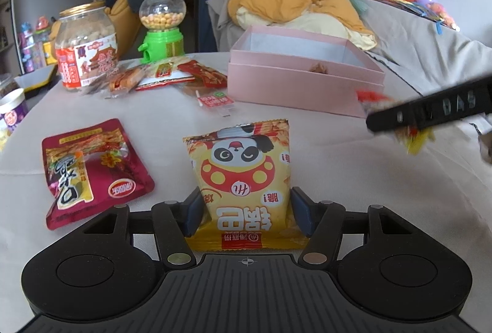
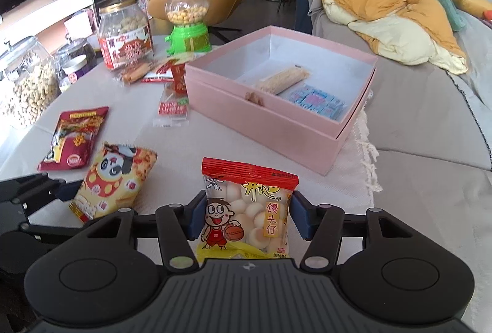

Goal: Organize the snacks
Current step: 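Lower both bags into the pink box and open both grippers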

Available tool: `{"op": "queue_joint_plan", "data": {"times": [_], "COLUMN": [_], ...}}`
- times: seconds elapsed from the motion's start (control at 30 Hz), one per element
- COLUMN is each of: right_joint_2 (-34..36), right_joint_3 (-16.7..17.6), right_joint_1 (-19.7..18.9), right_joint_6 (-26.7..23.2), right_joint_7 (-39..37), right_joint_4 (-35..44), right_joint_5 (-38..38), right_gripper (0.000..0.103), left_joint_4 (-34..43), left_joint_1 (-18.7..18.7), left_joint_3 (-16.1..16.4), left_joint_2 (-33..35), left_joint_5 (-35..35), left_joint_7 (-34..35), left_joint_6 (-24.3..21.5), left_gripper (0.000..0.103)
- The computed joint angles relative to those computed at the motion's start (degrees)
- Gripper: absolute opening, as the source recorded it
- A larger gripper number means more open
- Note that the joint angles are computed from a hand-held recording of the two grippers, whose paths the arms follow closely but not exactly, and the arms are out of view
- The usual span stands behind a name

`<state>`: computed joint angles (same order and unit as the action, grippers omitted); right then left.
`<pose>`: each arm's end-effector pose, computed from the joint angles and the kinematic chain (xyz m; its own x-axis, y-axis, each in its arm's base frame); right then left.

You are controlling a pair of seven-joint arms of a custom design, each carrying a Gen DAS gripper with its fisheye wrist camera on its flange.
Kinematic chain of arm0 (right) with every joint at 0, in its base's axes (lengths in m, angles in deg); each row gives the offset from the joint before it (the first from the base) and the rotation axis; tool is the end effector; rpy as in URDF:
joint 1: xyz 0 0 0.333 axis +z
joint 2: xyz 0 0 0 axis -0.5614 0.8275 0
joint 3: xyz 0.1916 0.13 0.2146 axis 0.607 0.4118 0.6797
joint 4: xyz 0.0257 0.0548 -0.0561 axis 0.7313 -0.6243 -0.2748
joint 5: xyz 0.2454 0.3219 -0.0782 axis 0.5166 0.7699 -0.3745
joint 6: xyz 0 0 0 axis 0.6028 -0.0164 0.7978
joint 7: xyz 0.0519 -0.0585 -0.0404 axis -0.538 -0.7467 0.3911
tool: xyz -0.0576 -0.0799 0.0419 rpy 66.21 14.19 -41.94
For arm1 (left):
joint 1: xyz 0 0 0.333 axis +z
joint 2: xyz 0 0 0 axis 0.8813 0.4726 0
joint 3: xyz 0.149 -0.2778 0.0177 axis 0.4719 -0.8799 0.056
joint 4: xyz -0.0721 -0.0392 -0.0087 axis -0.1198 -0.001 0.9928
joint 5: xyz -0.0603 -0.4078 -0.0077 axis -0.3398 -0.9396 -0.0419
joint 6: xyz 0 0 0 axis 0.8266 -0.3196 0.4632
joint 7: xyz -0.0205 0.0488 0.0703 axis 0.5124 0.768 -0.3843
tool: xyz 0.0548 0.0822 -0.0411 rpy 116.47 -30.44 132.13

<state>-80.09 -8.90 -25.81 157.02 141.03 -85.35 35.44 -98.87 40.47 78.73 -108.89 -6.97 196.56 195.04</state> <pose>0.3820 0.1750 0.4558 -0.1943 -0.9809 0.0065 -0.6877 0.1315 -0.7140 0.4248 -0.1465 0.4333 -0.6300 -0.7753 0.0444 -0.4998 0.3610 -0.7873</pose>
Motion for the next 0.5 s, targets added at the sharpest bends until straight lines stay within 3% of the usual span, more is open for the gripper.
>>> {"op": "queue_joint_plan", "data": {"times": [0.17, 0.33, 0.37, 0.43, 0.5], "right_joint_2": [-1.52, 2.47, 4.02, 8.07, 11.5], "right_joint_3": [0.54, 1.56, 1.57, -0.49, -4.13], "right_joint_1": [-2.82, -9.48, -10.46, -10.97, -9.08], "right_joint_6": [0.58, 1.32, 0.95, 2.07, 2.57], "right_joint_7": [-0.25, 2.42, 3.3, 3.52, -0.26], "right_joint_4": [2.34, 9.36, 11.04, 14.3, 16.36], "right_joint_5": [-3.4, -9.8, -11.22, -12.58, -9.45], "right_gripper": [0.056, 0.056, 0.056, 0.057, 0.062], "left_joint_4": [5.42, 22.3, 26.85, 36.23, 44.28], "left_joint_1": [-0.16, 2.52, 3.33, 4.79, 6.24], "left_joint_3": [2.02, 0.6, -0.11, -2.42, -3.14], "left_joint_2": [1.15, 11.79, 15.46, 23.89, 30.64], "left_joint_5": [-3.95, -6.59, -4.95, 8.13, 19.35], "left_joint_7": [3.79, 2.62, -1.16, -17.79, -27.72], "left_joint_6": [-5.62, -12.44, -13.69, -15.03, -23.17], "left_gripper": [0.063, 0.064, 0.065, 0.064, 0.064]}}
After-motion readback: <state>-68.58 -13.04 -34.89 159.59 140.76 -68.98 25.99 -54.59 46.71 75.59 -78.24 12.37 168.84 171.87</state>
